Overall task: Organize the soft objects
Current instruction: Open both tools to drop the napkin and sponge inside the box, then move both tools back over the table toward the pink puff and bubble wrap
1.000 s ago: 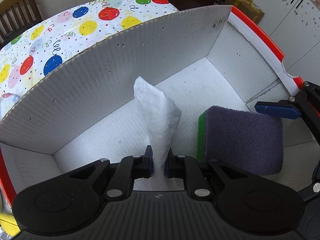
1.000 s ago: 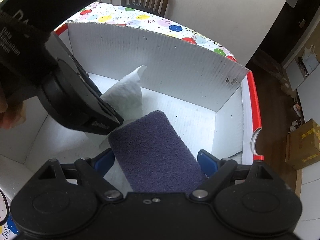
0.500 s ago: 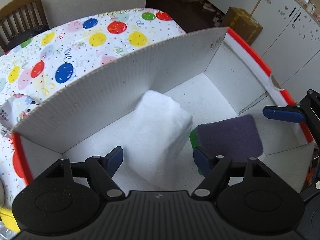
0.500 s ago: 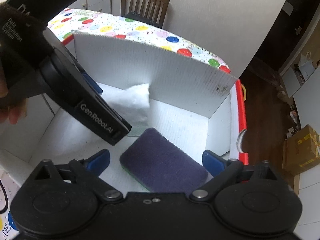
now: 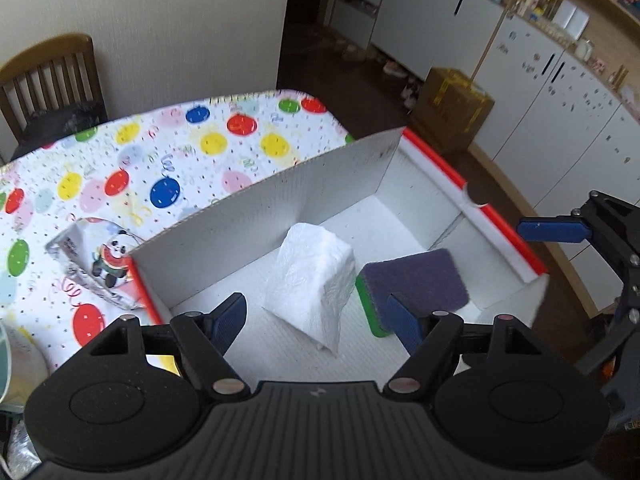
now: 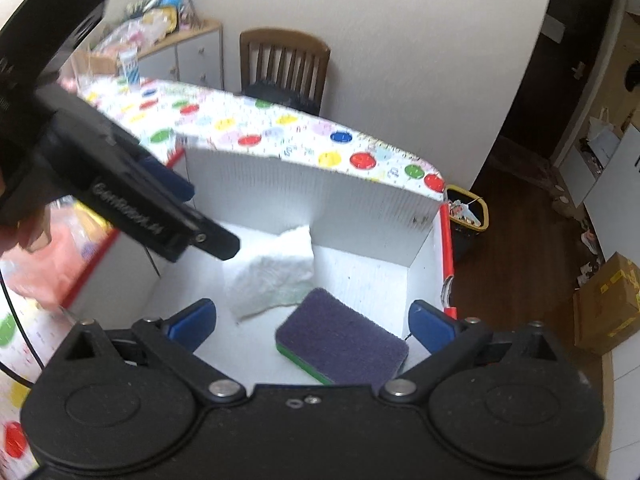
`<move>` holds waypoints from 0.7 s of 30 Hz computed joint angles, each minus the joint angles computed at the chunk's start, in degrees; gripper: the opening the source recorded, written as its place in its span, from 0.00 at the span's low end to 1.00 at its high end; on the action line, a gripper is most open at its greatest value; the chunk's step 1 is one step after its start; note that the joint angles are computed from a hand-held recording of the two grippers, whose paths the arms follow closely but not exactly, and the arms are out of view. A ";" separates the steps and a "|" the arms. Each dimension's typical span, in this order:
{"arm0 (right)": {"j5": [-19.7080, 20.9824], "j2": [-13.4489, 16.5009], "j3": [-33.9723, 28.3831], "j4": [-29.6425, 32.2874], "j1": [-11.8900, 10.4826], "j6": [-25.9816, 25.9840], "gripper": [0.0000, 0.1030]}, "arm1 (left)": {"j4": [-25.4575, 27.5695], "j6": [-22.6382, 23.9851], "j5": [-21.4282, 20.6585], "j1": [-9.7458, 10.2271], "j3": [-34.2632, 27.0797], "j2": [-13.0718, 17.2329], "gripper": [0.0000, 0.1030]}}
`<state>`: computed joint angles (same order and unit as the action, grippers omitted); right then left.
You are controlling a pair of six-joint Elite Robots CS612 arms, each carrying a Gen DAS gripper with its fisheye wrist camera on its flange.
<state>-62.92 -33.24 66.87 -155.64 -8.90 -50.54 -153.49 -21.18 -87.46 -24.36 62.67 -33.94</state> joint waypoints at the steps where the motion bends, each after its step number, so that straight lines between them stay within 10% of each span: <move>1: 0.71 -0.37 0.48 -0.36 -0.14 0.71 0.99 | -1.17 0.17 0.13 -0.06 1.14 -0.64 0.75; 21: 10.31 -7.74 15.08 -17.84 -0.20 17.89 1.00 | -22.24 4.45 3.47 -0.29 24.41 -14.03 0.75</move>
<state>-52.60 -40.99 81.95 -173.48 -9.10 -32.65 -175.72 -16.74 -84.00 -24.65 87.08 -47.97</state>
